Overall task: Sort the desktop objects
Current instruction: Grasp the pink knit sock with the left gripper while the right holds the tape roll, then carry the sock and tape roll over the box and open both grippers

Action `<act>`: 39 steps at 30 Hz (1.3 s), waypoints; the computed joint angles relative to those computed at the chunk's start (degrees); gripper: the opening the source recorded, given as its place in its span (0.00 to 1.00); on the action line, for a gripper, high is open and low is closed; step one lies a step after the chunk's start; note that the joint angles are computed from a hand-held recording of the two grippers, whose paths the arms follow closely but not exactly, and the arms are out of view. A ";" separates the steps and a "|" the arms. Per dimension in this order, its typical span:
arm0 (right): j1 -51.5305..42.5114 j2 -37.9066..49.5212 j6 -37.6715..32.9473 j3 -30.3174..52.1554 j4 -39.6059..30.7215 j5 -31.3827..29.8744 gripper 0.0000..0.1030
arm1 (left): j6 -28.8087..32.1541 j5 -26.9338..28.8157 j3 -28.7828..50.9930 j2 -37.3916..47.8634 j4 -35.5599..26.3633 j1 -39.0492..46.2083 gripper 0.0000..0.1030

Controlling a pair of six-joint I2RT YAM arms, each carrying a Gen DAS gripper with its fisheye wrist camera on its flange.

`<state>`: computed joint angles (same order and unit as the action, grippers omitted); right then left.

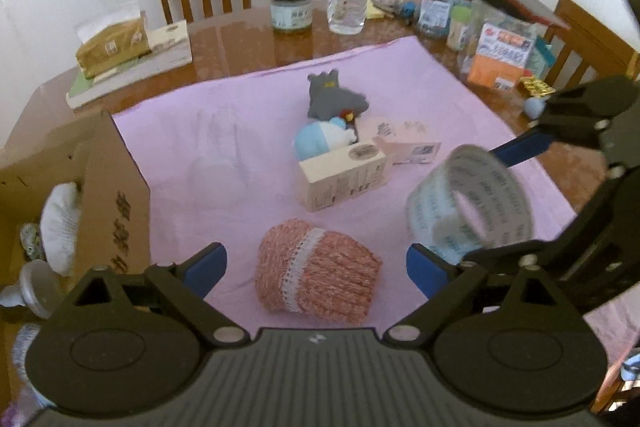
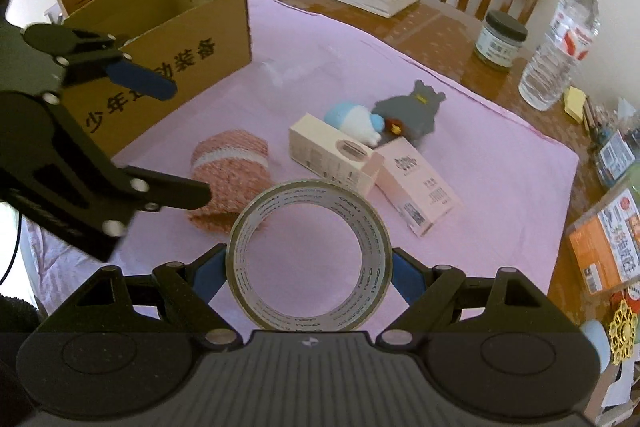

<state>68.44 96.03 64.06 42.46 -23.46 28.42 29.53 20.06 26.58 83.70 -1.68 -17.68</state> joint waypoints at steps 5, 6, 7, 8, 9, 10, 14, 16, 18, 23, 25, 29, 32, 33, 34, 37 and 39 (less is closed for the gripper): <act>0.05 -1.19 1.55 -1.27 -0.29 0.02 0.86 | -3.16 -3.47 -0.52 6.81 7.73 -2.46 0.94; 0.06 -1.18 1.80 -1.35 -0.37 0.01 0.86 | -4.04 -3.89 -0.62 8.35 9.46 -2.89 0.94; 0.07 -1.10 2.05 -1.36 -0.48 -0.02 0.86 | -4.52 -4.35 -0.60 9.30 10.19 -3.22 0.94; 0.09 -1.03 2.25 -1.36 -0.56 -0.09 0.86 | -4.71 -4.74 -0.80 10.17 11.34 -3.56 0.94; 0.16 -1.04 2.43 -1.27 -0.74 -0.10 0.86 | -4.33 -4.71 -1.38 10.76 13.04 -3.73 0.94; 0.21 -1.07 2.55 -1.28 -0.76 -0.10 0.86 | -3.82 -4.73 -1.64 11.38 14.02 -3.80 0.94; 0.16 -0.97 2.58 -1.05 -0.90 -0.12 0.86 | -3.67 -5.39 -1.00 13.87 14.52 -3.79 0.94; -0.05 -0.96 2.58 -1.00 -0.84 -0.18 0.86 | -4.15 -5.06 -1.09 14.43 15.06 -3.45 0.94; -0.11 -0.73 2.85 -0.62 -1.32 -0.11 0.86 | -3.56 -4.44 -1.30 14.72 15.49 -3.42 0.94; 0.18 -0.47 4.02 0.36 -2.77 0.10 0.86 | -3.54 -4.40 -0.78 15.99 15.54 -4.02 0.87; 0.42 -0.23 4.41 0.97 -3.61 0.21 0.86 | -3.77 -3.83 -0.53 15.72 14.46 -3.91 0.80; 0.98 0.11 5.37 2.06 -5.36 0.26 0.86 | -3.66 -3.09 -0.70 13.86 12.84 -3.42 0.71; 1.32 0.15 5.80 2.57 -6.34 0.23 0.86 | -3.21 -1.48 -0.27 12.48 10.51 -2.15 0.68; 1.35 0.20 5.75 2.77 -6.65 0.25 0.86 | -3.02 -1.05 -0.32 11.66 9.76 -1.78 0.68; 1.30 0.30 5.65 3.10 -7.08 0.30 0.86 | -2.86 -0.88 -0.37 10.95 9.19 -1.57 0.68; 1.23 0.12 5.22 3.83 -7.97 0.74 0.86 | -1.90 0.85 -0.91 7.07 6.47 -0.33 0.68; 1.17 -0.15 4.81 4.37 -8.50 1.14 0.86 | -1.09 2.04 -1.27 4.00 4.22 0.63 0.68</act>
<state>69.60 95.88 68.87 46.83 -31.96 29.56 28.44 22.10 25.31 87.69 2.54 -17.05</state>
